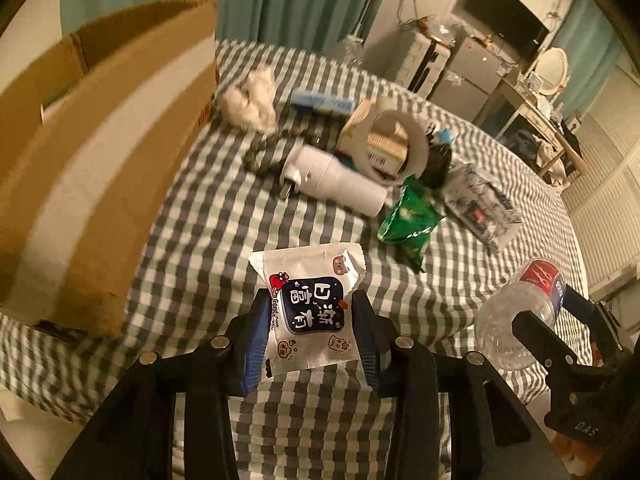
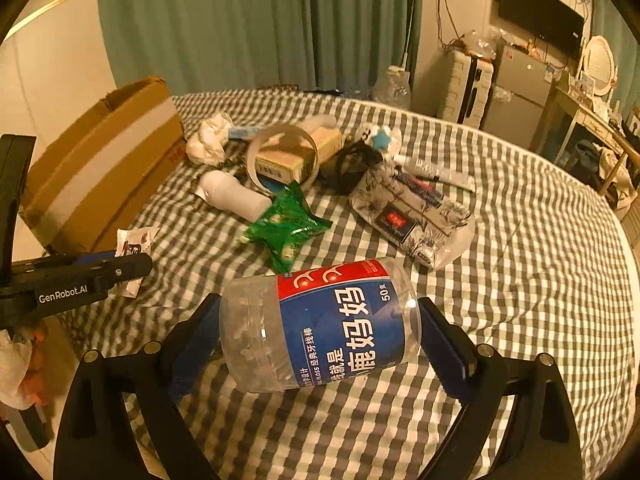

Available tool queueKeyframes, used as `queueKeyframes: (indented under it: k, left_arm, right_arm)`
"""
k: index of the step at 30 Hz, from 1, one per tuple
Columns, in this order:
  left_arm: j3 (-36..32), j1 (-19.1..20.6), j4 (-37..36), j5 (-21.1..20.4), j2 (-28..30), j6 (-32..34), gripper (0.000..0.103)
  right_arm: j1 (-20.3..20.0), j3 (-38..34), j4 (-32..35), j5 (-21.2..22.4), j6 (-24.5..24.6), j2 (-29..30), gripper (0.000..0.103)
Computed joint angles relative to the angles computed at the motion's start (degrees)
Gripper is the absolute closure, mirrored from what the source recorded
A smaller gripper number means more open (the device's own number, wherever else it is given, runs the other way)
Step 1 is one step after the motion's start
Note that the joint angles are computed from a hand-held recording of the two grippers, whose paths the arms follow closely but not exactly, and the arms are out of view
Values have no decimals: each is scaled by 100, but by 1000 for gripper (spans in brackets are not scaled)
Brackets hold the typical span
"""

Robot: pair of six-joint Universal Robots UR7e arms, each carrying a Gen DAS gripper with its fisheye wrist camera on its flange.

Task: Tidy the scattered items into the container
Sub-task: 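Grasp the white snack packet with the left gripper while the right grasps the water bottle, then carry the packet and bottle over the cardboard box with both grippers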

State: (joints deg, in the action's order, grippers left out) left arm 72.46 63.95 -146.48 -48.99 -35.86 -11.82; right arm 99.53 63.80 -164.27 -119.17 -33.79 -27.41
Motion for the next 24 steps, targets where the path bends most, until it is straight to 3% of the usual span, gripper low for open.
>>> queueKeyframes:
  k: [11, 24]
  left_arm:
    - [-90, -239, -104, 63, -341, 543, 62]
    - [-465, -367, 66, 196, -689, 998, 62]
  right_arm:
    - [482, 125, -314, -78, -195, -120, 9]
    - [971, -485, -82, 93, -564, 150, 10]
